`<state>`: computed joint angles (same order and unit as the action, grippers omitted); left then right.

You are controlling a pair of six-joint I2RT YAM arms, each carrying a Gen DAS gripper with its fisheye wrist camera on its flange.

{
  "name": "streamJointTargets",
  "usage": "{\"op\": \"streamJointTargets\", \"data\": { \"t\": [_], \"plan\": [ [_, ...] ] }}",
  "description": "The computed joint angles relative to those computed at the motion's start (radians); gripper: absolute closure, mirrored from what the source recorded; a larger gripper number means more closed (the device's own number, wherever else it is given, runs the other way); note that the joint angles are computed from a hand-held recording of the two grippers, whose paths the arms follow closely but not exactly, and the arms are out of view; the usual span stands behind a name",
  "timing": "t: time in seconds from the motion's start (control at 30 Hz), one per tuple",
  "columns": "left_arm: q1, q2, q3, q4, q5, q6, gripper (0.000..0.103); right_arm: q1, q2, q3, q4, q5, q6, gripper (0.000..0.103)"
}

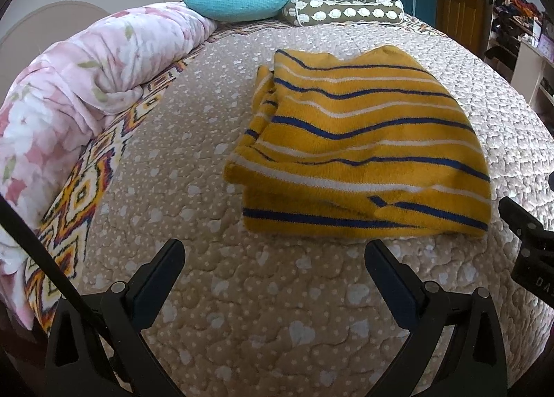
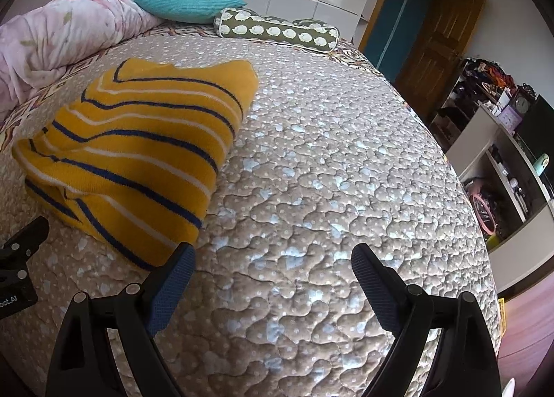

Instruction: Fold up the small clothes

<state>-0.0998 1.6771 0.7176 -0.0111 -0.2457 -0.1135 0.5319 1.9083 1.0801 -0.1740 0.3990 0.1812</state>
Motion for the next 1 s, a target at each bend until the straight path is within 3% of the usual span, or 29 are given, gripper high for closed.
{"op": "streamJointTargets", "data": {
  "t": [1.0],
  "plan": [
    [0.053,0.062,0.024,0.015,0.082,-0.024,0.0,0.01,0.034,0.038,0.027,-0.018,-0.007,0.009]
  ]
}}
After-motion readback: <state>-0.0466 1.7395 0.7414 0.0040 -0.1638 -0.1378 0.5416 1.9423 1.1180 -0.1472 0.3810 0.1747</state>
